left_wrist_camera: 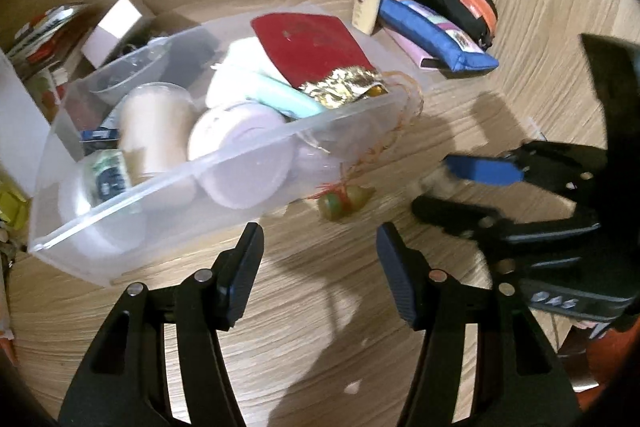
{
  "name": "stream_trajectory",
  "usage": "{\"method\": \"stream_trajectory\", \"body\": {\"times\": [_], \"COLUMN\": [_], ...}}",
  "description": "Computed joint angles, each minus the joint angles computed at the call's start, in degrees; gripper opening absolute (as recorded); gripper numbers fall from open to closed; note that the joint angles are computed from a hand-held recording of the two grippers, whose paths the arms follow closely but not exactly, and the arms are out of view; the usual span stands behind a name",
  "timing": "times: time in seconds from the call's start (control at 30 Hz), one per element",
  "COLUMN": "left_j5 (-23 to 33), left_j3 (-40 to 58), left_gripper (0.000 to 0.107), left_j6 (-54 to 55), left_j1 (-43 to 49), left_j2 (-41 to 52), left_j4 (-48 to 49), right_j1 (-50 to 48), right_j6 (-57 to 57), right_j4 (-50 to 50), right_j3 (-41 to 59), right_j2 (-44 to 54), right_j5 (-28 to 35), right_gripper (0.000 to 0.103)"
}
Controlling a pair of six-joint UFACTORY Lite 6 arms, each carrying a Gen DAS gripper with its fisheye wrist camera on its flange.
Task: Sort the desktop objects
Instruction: 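Grasp the green gourd ornament with the left tool while the right tool grasps the grey block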
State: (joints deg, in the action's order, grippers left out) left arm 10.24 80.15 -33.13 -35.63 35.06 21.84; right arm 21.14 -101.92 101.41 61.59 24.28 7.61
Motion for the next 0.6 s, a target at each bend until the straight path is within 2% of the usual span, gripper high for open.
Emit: {"method": "stream_trajectory", "body": {"times": [0.1, 0.23, 0.37, 0.47, 0.6], "left_j5": [2.4, 4.7, 7.0, 9.9, 12.3], "left_j3": [4.6, 9.3, 14.1, 17.7, 21.0], "left_gripper": [0.059, 0.059, 0.059, 0.059, 0.057], "left_j6": [-0.6, -1.4, -0.5, -8.3, -13.5], "left_j1": [-0.9, -1.7, -2.3, -3.6, -4.8], "left_j2": [3.6, 7.0, 10.2, 12.6, 14.8], "left_j4": [-0.2, -0.5, -2.7, 3.6, 7.2], "right_j1": [-2.5, -5.1, -6.8, -7.9, -7.9], "right_j6": [-7.9, -3.1, -5.1, -5.9, -7.1], "right_j4": [8.0, 3.2, 4.5, 4.9, 5.6], "right_j3": [-2.7, -1.7, -1.3, -1.6, -2.1], "right_j2": [-2.1, -1.5, -0.9, -0.8, -1.0], "right_j5": [2.8, 6.6, 9.2, 11.9, 12.9], "right_gripper": [0.039, 0.039, 0.039, 0.039, 0.04]}}
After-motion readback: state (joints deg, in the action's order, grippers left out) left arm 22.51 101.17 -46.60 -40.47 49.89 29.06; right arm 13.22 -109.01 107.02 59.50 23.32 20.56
